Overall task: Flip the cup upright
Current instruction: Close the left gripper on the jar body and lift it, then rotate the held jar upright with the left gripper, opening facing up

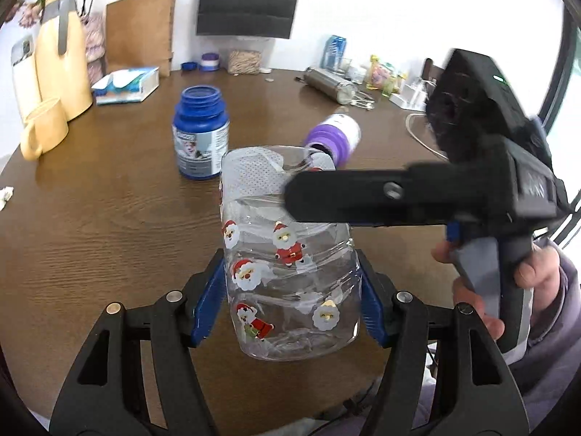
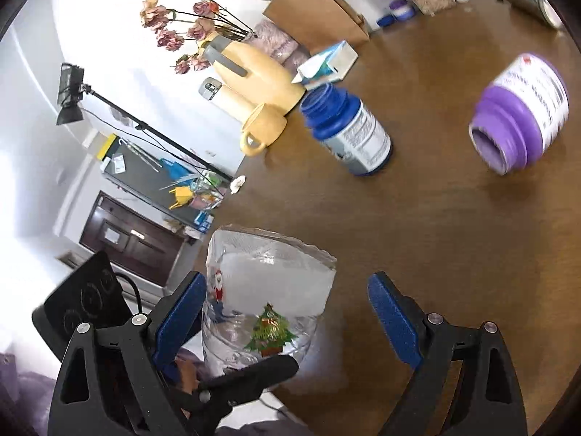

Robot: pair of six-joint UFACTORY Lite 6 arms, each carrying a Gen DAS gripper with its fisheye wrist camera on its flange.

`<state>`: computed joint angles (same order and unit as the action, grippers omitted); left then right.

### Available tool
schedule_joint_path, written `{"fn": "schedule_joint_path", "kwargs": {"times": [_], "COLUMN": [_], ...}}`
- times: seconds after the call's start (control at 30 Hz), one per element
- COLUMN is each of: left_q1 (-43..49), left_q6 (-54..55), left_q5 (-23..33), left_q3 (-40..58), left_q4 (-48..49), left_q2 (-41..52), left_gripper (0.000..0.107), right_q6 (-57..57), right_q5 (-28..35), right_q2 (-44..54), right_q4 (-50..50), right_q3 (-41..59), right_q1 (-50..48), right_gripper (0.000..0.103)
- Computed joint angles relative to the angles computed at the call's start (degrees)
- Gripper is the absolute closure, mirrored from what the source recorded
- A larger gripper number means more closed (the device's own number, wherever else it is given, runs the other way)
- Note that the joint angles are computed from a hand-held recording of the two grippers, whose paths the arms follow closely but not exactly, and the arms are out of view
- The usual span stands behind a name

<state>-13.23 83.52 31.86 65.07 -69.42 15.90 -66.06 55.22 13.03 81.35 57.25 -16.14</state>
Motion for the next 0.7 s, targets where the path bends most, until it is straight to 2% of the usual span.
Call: {"fn": "schedule_joint_path", "kwargs": {"times": [0.07, 0.2, 0.23, 0.27, 0.3, 0.4, 0.7], "left_q1": [-0.22, 0.85, 1.15, 1.15, 0.96, 0.80, 0.39], "left_q6": [0.43, 2.78, 3.78, 3.88, 3.16, -0.93, -6.61], "left_q5": [-0.22, 3.83, 5.24, 5.82, 6.20, 7.13, 8.65], "left_q3": [-1.83, -5.63, -6.74, -7.19, -7.72, -6.91, -4.37], "left_q4": [-0.67, -2.53, -3.07, -3.11, -2.40, 1.14, 6.34], "left_q2": [-1.39, -4.84, -6.02, -6.69, -7.54, -7.08, -5.45], "left_gripper": [0.045, 0.045, 0.045, 0.045, 0.045, 0.044, 0.042], "right_q6": [0.89, 1.74, 2.20, 2.21, 1.77, 2.44, 4.09], "right_q5": [0.49, 4.65, 5.91, 7.28, 9.18, 7.67, 4.98], "right_q2": [-0.41, -2.19, -2.34, -2.52, -2.72, -5.44, -5.69], "right_q4": [-0.68, -1.61, -1.78, -1.65, -1.08, -2.24, -3.50], "right_q3": [-0.47, -2.89, -3.36, -3.90, -4.63, -6.48, -5.62], "right_q1": [-0.26, -1.45, -1.72, -2.07, -2.45, -2.03, -1.82], "right_gripper": [0.009, 0.009, 0.013, 0.028, 0.031, 0.032, 0.034]}}
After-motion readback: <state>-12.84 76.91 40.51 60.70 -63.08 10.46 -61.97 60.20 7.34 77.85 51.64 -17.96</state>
